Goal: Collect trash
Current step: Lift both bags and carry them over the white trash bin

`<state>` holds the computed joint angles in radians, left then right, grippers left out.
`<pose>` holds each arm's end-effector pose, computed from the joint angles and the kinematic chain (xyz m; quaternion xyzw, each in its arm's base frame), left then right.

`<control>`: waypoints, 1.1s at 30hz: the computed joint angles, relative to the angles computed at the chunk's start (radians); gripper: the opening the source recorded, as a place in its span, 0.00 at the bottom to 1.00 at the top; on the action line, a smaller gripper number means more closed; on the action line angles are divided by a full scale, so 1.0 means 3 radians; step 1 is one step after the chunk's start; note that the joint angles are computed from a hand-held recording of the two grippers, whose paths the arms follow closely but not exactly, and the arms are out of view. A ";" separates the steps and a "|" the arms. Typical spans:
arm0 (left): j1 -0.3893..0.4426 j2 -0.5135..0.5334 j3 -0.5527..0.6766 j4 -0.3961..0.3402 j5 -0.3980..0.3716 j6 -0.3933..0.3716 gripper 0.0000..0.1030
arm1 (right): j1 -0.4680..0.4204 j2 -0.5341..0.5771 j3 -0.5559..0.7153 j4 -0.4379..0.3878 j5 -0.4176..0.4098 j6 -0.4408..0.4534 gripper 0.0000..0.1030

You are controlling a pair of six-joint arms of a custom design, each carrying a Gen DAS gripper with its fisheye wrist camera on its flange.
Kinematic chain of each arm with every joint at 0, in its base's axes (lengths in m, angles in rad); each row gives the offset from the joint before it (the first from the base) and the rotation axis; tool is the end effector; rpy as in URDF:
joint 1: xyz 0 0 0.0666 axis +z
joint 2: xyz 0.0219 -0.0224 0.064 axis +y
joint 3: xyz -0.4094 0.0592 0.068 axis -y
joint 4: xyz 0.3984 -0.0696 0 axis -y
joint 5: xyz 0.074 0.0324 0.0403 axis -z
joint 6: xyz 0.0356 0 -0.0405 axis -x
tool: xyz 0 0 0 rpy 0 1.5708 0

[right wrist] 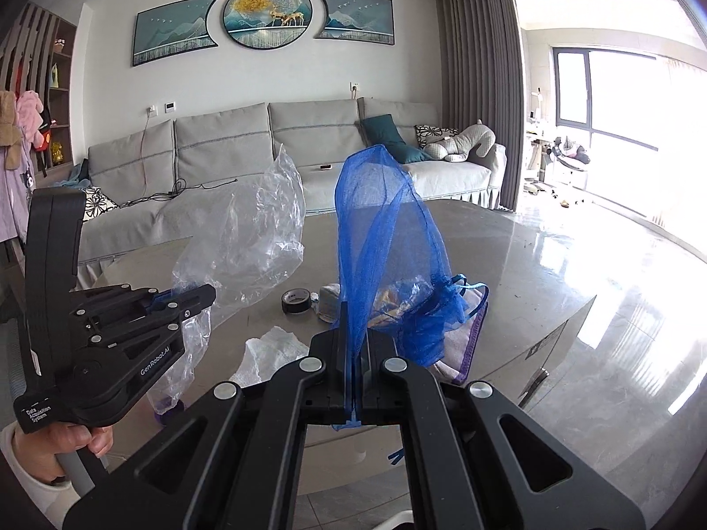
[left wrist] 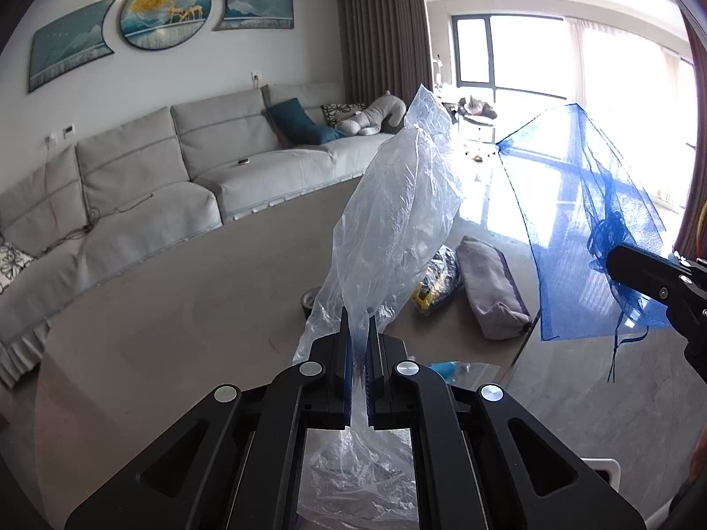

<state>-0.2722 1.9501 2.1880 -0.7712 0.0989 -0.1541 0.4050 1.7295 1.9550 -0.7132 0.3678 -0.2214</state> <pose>0.6905 -0.1968 0.5238 0.2074 0.8426 -0.0721 0.4918 0.5904 0.2387 0.5628 0.0166 0.8476 0.0071 0.5304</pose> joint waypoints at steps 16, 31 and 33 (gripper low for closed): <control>-0.0385 -0.0536 -0.1194 0.0103 0.0491 -0.0478 0.04 | 0.0158 -0.1017 -0.1672 0.0259 0.0587 -0.0709 0.01; -0.0739 -0.0796 -0.1976 0.0221 0.0390 -0.0709 0.04 | 0.0323 -0.1221 -0.2145 0.0238 0.0840 -0.0816 0.01; -0.0745 -0.0754 -0.1933 0.0158 0.0394 -0.0706 0.04 | 0.0313 -0.1205 -0.2153 0.0226 0.0815 -0.0822 0.01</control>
<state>-0.4959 1.7239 1.6081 -0.7239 0.2171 -0.3658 0.4990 1.3679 1.3091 -0.6456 0.6122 -0.4680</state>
